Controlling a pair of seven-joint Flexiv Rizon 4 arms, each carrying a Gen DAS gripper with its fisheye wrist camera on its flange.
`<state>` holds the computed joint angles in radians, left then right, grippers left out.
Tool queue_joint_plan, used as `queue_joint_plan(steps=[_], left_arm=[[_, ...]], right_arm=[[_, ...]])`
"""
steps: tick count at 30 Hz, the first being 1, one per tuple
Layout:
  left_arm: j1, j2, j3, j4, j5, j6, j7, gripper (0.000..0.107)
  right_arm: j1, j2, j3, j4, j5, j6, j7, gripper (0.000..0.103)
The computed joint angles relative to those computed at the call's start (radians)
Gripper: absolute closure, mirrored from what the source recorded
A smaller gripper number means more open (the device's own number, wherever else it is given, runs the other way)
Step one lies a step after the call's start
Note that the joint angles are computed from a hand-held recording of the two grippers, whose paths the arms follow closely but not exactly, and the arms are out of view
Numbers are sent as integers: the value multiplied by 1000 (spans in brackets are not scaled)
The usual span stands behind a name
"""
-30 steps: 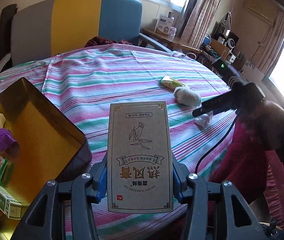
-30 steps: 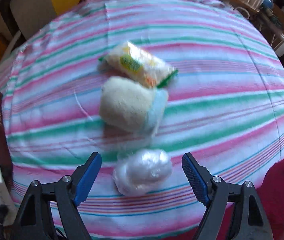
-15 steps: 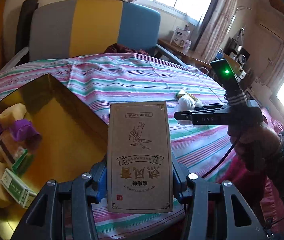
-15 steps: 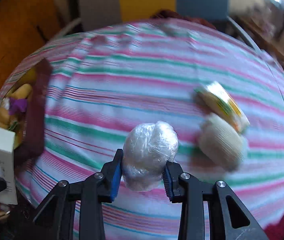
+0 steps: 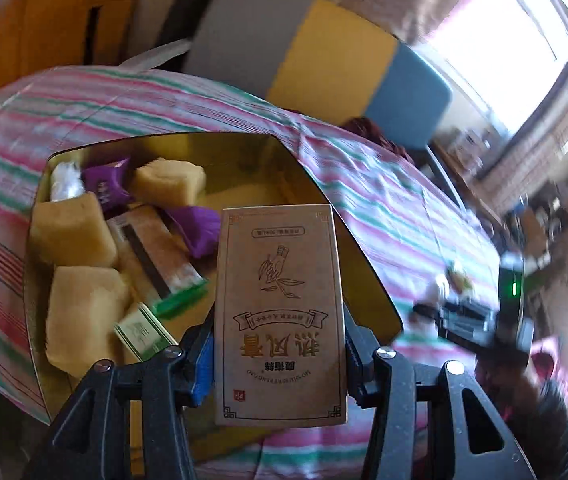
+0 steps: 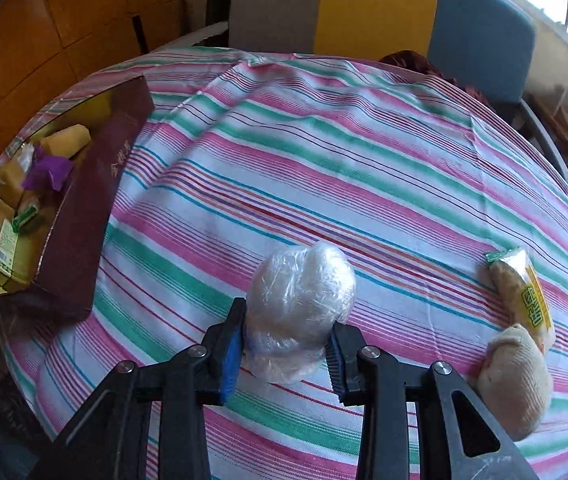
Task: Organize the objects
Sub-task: 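Grasp the clear plastic-wrapped bundle with the right tool while the left tool carries the tea box, then lower the white tea box into the gold tray and open the left tool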
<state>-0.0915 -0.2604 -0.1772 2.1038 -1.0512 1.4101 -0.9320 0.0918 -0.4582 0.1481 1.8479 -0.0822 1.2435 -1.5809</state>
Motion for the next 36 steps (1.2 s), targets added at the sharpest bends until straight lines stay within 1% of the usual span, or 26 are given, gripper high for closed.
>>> queue_joint_plan(steps=[2,5,7,11,14,15,18,23,25,28,32,34,36], left_arm=[[4,-16,19,-29,40,-4,-40,56],[25,-53,18,-90,77,-18,-95,56],[32,-92,22,-149,127,-28,-160,56],[28,-174,65,-263,288,-44,-317,56],[24,-242,108,-360,395,-111,-452,56],[10,-273,140,-408,448,-142,-511,56],[-2,-331,184,-499,549,-210,-621,56],[-2,-420,221,-632,673,-333,-772,56],[3,-446,222,-660,710,-351,-817,56],[-7,-460,241,-692,792,-356,-871,56],[-7,-469,242,-724,861,-391,-907,55],[4,-467,227,-724,872,-401,-903,52],[15,-458,209,-708,875,-383,-887,43]], right_arm=[[12,1,-13,5,-18,-3,7,67],[15,2,-17,4,-25,-10,15,67],[17,3,-18,5,-28,-11,19,67],[15,2,-17,4,-31,-13,18,66],[14,0,-15,2,-30,-16,18,66],[14,0,-15,1,-30,-17,18,66],[16,-2,-17,0,-32,-17,19,66],[16,-4,-18,-1,-35,-17,19,66],[18,-5,-19,-2,-37,-16,20,66],[18,-6,-18,-2,-38,-16,20,66],[19,-6,-19,-2,-40,-16,22,66],[18,-6,-18,-2,-39,-16,21,66],[16,-7,-16,-3,-38,-17,18,66]])
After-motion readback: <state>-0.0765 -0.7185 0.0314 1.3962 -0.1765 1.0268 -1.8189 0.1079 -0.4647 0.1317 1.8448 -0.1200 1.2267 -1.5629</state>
